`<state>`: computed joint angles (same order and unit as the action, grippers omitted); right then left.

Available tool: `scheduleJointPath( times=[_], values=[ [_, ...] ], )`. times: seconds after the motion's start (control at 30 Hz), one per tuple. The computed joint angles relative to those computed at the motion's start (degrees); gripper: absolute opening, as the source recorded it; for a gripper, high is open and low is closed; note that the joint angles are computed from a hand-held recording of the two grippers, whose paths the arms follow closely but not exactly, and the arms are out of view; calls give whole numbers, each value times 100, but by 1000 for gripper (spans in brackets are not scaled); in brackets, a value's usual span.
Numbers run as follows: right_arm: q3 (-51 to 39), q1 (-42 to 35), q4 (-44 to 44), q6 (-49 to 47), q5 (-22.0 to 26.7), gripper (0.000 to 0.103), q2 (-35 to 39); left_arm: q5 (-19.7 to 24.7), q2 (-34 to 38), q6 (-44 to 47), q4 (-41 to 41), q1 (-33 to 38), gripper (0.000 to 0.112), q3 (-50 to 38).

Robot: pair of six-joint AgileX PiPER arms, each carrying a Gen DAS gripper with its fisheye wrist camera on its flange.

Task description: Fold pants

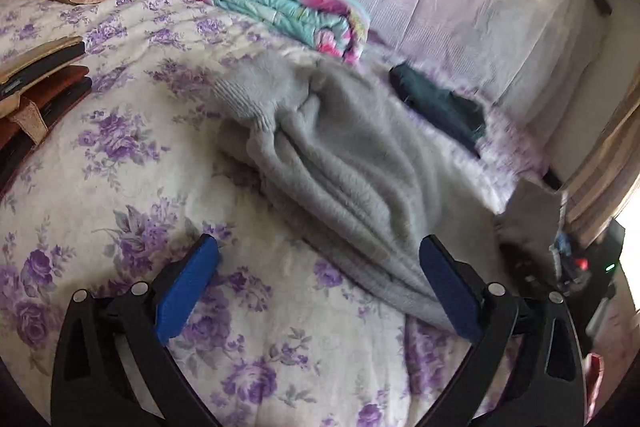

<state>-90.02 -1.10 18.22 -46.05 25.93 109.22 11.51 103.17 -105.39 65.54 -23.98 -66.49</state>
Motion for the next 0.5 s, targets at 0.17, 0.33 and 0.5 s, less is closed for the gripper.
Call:
scheduleJointPath(
  times=[0.17, 0.33, 0.5],
  values=[
    [-571, -421, 1220, -1141, 1736, 92, 37, 298, 126, 492, -353, -122, 98, -188],
    [-289, -1234, 3300, -2169, 2431, 92, -633, 137, 57, 414, -298, -53, 98, -55],
    [-1485, -1142, 2156, -102, 2015, 83, 135, 212, 85, 622, -475, -55, 98, -102]
  ],
)
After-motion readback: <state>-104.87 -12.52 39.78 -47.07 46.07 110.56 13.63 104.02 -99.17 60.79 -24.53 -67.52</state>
